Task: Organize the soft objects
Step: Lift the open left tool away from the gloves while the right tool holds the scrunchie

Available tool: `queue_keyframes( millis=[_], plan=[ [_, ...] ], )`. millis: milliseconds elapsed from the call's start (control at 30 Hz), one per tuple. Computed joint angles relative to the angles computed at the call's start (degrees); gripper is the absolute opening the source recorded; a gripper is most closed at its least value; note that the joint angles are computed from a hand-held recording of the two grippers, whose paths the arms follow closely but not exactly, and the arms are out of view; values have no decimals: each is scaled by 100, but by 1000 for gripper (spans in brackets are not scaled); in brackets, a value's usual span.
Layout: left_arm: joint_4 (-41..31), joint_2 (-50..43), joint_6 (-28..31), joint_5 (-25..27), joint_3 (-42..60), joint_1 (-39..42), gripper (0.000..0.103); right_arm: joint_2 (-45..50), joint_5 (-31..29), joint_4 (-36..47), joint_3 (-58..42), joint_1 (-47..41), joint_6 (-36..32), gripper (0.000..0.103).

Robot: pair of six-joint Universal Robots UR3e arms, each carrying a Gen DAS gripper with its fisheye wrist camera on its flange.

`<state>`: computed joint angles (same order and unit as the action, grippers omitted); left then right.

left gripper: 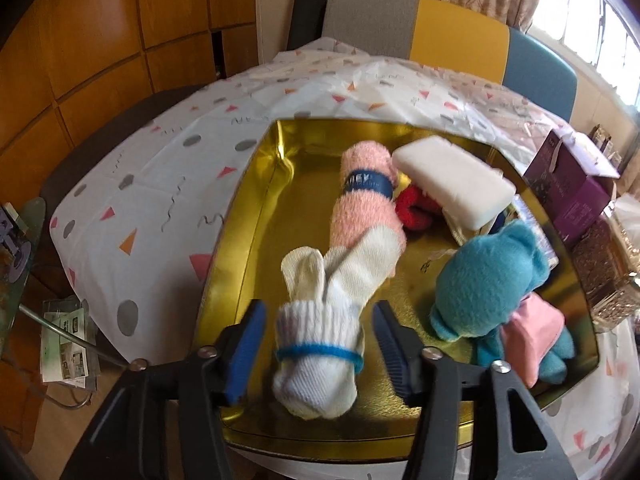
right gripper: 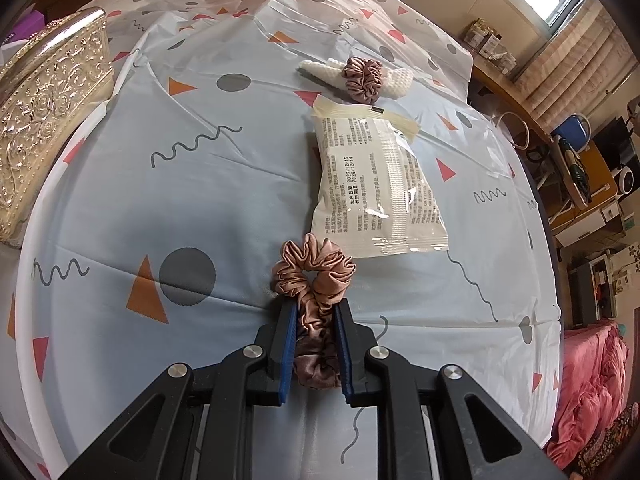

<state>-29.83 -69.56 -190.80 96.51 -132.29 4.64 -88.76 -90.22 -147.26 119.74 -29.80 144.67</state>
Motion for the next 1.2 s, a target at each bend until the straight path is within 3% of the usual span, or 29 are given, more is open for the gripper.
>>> queue_keyframes(
  millis=[367,833,1067,1200],
  plan=[
    [-67,508,32,90,188,-182,63,-13,-53,88,-50,34,89,16],
    [-53,554,0,99,258,-383,66,-15,330,1728,-926,60,746,15],
    [-93,594,61,-43,257,-383,66,94,249,1887,-1109,560,1156,15],
    [-79,634,121,-48,234,-432,66,225,511,2020,-1311,641,1448,15]
  ],
)
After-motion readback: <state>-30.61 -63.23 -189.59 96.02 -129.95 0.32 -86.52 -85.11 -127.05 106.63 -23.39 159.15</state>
